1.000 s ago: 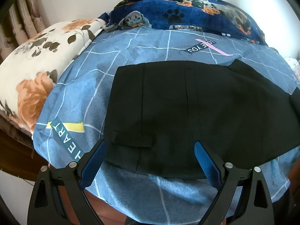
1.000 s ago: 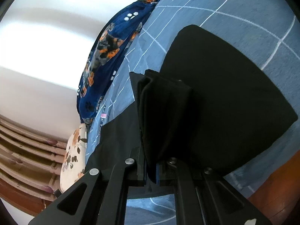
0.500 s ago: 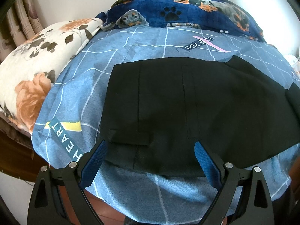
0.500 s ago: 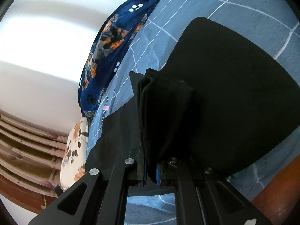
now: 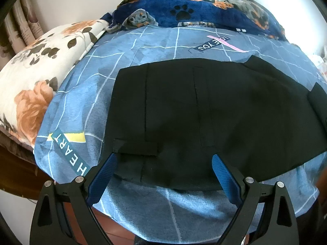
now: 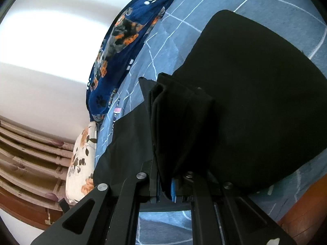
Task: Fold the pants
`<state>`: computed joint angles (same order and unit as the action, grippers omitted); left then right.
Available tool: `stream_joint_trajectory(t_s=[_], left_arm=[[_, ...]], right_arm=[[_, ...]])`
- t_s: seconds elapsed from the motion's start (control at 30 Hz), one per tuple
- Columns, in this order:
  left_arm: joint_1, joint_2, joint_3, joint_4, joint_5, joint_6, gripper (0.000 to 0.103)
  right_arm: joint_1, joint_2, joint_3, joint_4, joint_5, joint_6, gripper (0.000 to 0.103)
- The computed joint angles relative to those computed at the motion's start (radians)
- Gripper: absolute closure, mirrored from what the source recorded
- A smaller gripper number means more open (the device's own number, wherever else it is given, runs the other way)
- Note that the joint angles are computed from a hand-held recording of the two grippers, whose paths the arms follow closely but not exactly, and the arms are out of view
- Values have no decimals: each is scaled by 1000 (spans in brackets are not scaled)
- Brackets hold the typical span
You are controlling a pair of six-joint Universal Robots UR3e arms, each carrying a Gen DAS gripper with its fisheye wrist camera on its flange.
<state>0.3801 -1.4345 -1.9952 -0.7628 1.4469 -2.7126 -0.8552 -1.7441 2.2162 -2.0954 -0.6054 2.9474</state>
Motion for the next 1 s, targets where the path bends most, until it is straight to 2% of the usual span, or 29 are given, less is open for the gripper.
stream_joint_trajectory(t_s=[0.5,1.0], left_arm=[[-4,-4,-9,10,5,5,9],[-9,-12,-9,13,14,13,9]], right_arm=[[95,42,-13,-106,-8,84,93],[130,52,-17,-139,-14,114,92]])
